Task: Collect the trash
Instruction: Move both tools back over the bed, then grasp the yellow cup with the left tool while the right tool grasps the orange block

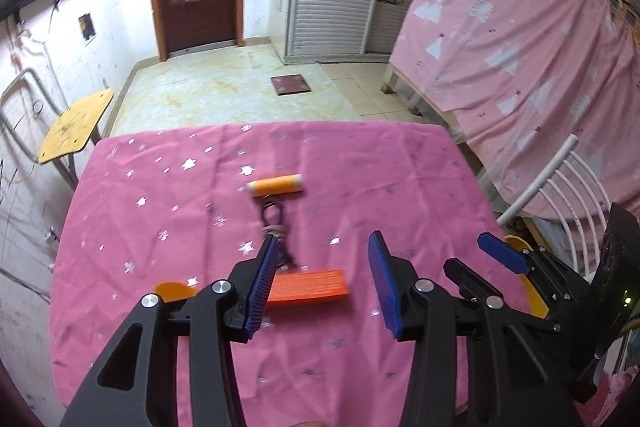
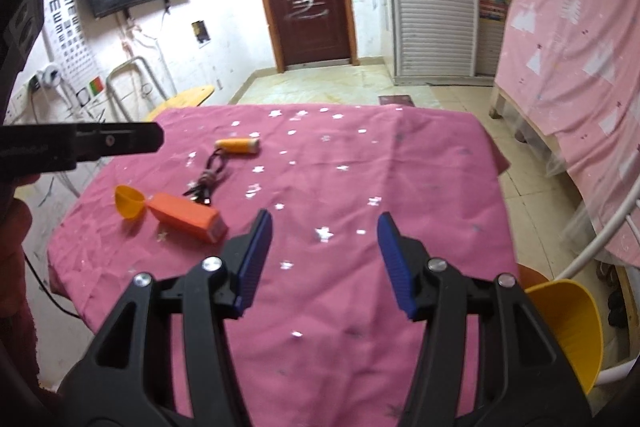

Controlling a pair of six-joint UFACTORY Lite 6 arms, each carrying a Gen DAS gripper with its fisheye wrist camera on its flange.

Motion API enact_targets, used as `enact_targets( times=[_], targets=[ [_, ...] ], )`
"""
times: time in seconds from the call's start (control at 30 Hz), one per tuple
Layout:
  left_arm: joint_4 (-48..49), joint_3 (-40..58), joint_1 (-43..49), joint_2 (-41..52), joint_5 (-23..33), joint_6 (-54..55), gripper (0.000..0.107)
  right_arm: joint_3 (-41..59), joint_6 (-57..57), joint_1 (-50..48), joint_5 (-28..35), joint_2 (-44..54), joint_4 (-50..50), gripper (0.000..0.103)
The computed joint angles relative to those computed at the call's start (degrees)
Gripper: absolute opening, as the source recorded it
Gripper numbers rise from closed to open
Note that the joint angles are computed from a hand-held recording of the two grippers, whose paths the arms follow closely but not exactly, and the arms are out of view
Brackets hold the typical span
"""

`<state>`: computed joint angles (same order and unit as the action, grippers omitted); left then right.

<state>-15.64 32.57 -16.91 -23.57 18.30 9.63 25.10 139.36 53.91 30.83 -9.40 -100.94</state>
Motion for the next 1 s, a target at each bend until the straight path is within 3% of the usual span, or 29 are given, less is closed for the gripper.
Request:
enact_targets(
  times=[0.27, 0.37, 0.43, 0.6, 0.73, 0.87, 1.0],
  targets=[
    [-17.6, -2.4, 12.9, 0.4, 1.6, 24.9, 0.043, 8.3, 2.5, 1.4, -2.9, 9.1, -4.9, 0.052],
    [-20.3, -2.3, 17.1, 1.6, 1.9, 29.8, 0.048, 10.6, 5.0, 1.1, -4.8, 11.8, -9.0, 0.054],
    [-20.7, -2.1, 19.8, 3.0, 1.3, 31.6, 0.050, 11.9, 6.0, 1.3, -5.5, 13.4, -10.8, 0.063],
    [-25.3, -1.4, 26.3, 7.8, 0.9, 38.7, 0.054, 17.0, 6.0, 0.9, -8.0, 19.5, -14.6, 0.065],
    [-29.1, -1.8, 28.5, 11.5, 0.0, 44.2, 0.054, 20.3, 6.8, -0.5, -10.2, 23.1, -18.6, 0.072],
    [-31.4, -2.4, 27.9, 13.4, -1.2, 46.7, 0.054, 22.3, 6.8, -2.7, -12.8, 25.1, -21.6, 0.073],
    [-33.6, -2.2, 27.0, 15.7, -2.4, 49.0, 0.054, 23.5, 17.7, -5.0, -16.1, 26.7, -35.6, 0.073]
  ],
)
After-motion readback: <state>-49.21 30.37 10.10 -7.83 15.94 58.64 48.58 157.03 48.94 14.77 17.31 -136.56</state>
